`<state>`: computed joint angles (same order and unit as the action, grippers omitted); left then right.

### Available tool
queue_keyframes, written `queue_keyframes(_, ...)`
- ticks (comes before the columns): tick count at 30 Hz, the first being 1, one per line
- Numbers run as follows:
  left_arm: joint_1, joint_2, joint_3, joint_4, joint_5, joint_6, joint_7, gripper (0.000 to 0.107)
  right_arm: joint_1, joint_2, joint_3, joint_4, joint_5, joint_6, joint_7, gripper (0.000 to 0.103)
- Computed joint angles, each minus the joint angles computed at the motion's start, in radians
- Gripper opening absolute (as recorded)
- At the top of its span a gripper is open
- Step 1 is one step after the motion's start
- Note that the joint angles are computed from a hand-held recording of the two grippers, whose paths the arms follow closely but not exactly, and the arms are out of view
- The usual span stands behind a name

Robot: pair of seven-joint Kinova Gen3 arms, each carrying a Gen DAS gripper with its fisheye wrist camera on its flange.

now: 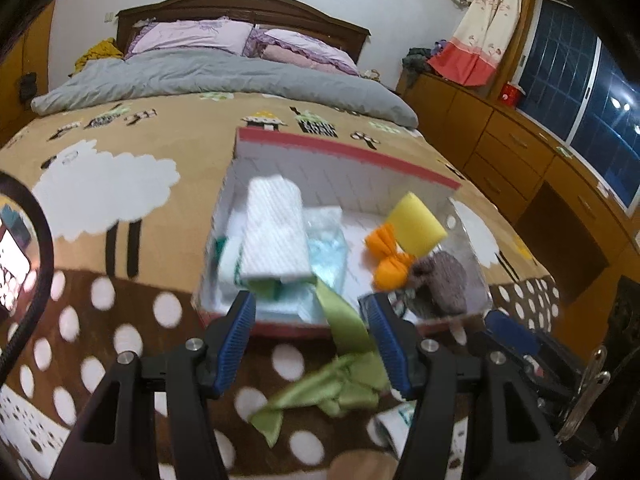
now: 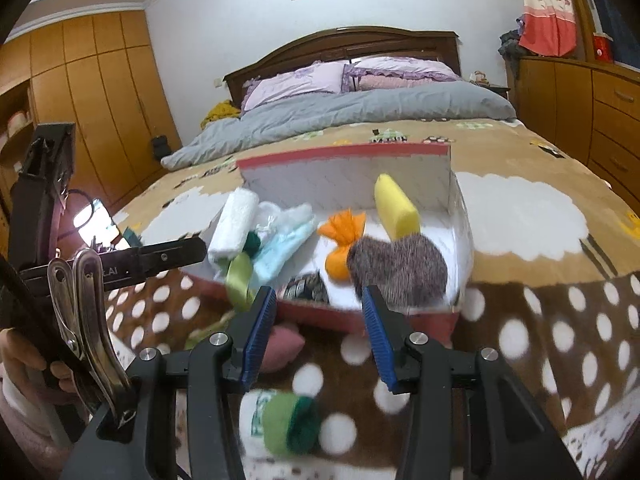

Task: Organize soft objects
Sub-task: 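Open the right tool to drop the pouch while the left tool releases the towel in the box, then grasp the green ribbon bow with the left tool while the right tool reaches the green-white sock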

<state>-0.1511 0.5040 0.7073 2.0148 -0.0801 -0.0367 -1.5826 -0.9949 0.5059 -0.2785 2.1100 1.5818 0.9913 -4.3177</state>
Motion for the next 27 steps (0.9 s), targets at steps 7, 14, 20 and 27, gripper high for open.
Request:
queue_keyframes(7, -0.047, 0.039, 0.076, 0.040, -0.010, 0.011, -0.016, 0.062, -0.048, 0.019, -0.022, 0.007, -0.057, -0.018, -0.030, 0.046)
queue_keyframes(14, 0.028, 0.069, 0.011, 0.022, 0.029, 0.042, -0.038, 0.062, -0.067, 0.044, -0.021, 0.019, -0.029, -0.078, -0.081, 0.046)
queue_keyframes(20, 0.062, 0.088, -0.023, 0.015, 0.054, 0.034, -0.050, 0.062, -0.054, 0.067, -0.028, 0.019, 0.022, -0.102, -0.111, 0.046)
queue_keyframes(27, 0.034, 0.135, 0.010, -0.009, 0.078, 0.052, -0.057, 0.061, -0.042, 0.082, -0.032, 0.014, 0.035, -0.108, -0.123, 0.046)
